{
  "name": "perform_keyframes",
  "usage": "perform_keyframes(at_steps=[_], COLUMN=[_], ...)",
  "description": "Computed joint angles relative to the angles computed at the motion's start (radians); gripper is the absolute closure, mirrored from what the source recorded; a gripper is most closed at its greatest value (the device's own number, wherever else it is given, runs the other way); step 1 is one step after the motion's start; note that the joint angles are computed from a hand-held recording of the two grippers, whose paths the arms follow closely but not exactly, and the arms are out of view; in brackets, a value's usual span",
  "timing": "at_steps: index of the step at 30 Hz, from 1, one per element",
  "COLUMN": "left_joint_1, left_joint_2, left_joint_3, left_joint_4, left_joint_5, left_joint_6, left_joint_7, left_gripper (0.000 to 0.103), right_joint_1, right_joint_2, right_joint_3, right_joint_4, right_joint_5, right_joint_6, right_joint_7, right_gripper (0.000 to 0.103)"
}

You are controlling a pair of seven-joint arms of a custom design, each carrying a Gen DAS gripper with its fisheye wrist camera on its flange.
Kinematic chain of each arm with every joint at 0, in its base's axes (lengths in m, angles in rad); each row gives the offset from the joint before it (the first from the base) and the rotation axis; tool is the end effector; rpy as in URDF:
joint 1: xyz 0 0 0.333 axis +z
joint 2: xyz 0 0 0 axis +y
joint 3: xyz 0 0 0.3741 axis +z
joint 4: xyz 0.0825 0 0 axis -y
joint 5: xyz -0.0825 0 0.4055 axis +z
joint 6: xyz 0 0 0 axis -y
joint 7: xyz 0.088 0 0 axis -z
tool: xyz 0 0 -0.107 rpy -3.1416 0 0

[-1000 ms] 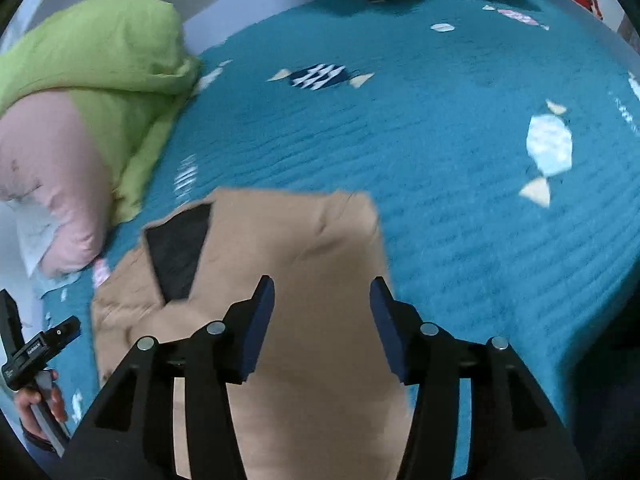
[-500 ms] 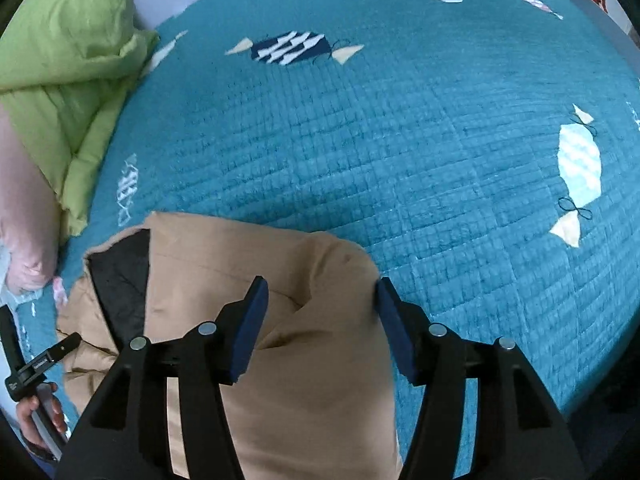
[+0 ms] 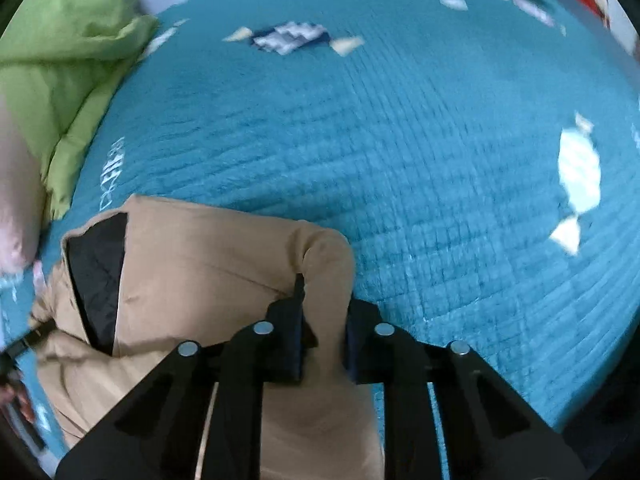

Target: Fold large clothes

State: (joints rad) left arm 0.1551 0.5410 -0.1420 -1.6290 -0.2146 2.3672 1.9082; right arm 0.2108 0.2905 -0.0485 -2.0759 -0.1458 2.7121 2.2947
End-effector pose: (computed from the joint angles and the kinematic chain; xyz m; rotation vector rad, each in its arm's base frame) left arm 0.7516 0.0248 0.3666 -1.9978 2.3411 -0.4754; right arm 0.6380 0.1115 0.3649 -1.5245 2.3897 -0.2957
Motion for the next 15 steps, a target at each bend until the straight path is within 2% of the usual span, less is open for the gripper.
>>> perform_keyframes(at_steps=[4,8,10,15], left_joint_1=[0.033,0.075,0.071,0.101], left_joint_2=[-0.047,-0.114,-0.148,-0.270], left_joint_3=[-0.029,-0.059,-0.055,-0.052], left_joint_4=[-0.052,-0.107,-0.139,-0.230], left_joint_5=[-0.059,-0.172,-0.200,-0.347], left_joint_6=[0.049,0.067,0.090,0.073], left_joint_7=[0.069,0.151,0.179,0.322], left_gripper=[0.079,0.081,0.081,0.082], right_joint_1=[0.042,0.047,0.050,0.018], right_joint_2=[-0.057,-0.123,-0.163,-0.272], right_joint_3=[-0.041,-0.049,-0.050,-0.008], right_joint_4=[-0.053,-0.109,-0.137,-0.209], right_joint_5=[-0.112,-0.191,-0.245,-0.327], right_joint_6=[0.073,0.143,0.170,0.210], right_joint_7=[0.095,0.166,0.214,0.307], right_gripper=[0.090,0.090,0.090,0.091])
